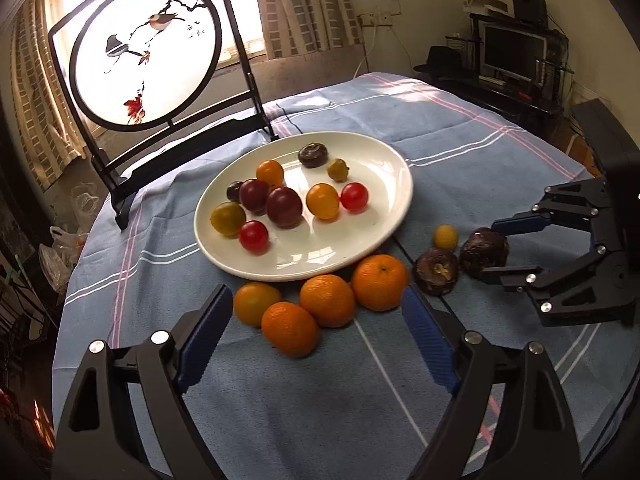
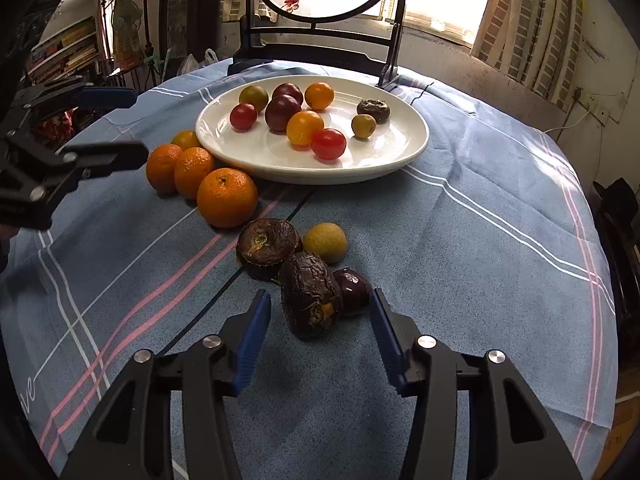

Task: Organize fruits
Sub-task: 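Grasp a dark dried fruit with the left gripper while the right grasps a dark cherry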

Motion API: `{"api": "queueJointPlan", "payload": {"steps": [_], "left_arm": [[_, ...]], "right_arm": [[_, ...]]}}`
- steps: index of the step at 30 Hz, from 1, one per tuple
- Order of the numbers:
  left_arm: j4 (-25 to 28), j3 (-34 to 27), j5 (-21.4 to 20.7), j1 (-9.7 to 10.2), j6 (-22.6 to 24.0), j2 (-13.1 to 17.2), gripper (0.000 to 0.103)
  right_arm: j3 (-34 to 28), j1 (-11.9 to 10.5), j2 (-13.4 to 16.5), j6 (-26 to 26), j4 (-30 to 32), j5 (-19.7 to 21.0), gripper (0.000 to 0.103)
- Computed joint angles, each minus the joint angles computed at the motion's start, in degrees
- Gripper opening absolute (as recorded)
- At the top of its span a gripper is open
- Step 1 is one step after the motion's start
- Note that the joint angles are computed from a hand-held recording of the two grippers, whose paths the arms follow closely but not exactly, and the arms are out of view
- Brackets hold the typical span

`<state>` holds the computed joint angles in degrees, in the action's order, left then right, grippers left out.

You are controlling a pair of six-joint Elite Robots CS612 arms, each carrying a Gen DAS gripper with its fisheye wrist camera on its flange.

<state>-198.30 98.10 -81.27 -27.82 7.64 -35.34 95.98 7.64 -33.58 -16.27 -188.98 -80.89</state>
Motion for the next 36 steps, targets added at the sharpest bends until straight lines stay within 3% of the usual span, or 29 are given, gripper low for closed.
{"api": "queueJointPlan", "payload": {"steps": [1, 3, 4, 13, 18, 20, 26, 29, 31, 33, 34, 36], "left_arm": [[-0.2, 0.2, -0.1, -0.23, 0.6, 0.0, 0.086], [-0.3, 0.4, -0.3, -0.59, 1.6, 0.0, 0.086], [-0.1, 0.3, -0.3, -0.68, 1.9, 0.0, 0.086], [2.0, 0.1, -1.8, -0.64, 2.1, 0.2, 0.086], [3.2, 0.6, -4.6, -0.81, 4.3, 0.2, 0.086], [3.2, 1.0, -4.7, -0.81, 4.5, 0.3, 0.086], [7.6, 0.3, -7.3, 0.14, 1.4, 0.5, 0.086], [9.8, -0.5, -9.3, -0.45, 3.0, 1.0, 0.085], [9.8, -1.0, -8.5, -1.23, 4.0, 1.6, 0.08], [12.1, -2.1, -8.4, -1.41, 2.7, 2.0, 0.069], [13.6, -2.8, -9.1, -1.22, 1.7, 2.1, 0.057], [14.4, -3.2, -10.7, -0.81, -0.1, 2.1, 0.048]], "right_arm": [[0.4, -0.3, -0.2, -0.4, 0.0, 2.1, 0.049], [1.8, -1.2, -1.4, -3.3, 2.9, 10.2, 0.048], [2.6, -1.2, -1.9, -5.0, 2.9, 11.5, 0.046], [1.1, -1.4, -0.9, -1.4, 1.4, 1.0, 0.049], [-1.2, -0.9, 0.7, -3.1, 3.8, 1.2, 0.046], [-1.4, -0.9, 0.8, -3.2, 3.4, 1.7, 0.029], [0.4, -1.8, 0.0, -1.7, 0.2, 4.7, 0.029], [0.9, -1.9, -0.3, -1.2, -1.1, 5.2, 0.029], [0.9, -1.9, -0.2, -1.1, -1.0, 5.5, 0.029], [0.8, -1.9, -0.1, -1.0, -0.9, 5.4, 0.029], [0.8, -2.0, -0.1, -1.0, -0.4, 5.4, 0.029], [0.7, -1.9, -0.2, -1.8, 0.8, 5.1, 0.029]]}}
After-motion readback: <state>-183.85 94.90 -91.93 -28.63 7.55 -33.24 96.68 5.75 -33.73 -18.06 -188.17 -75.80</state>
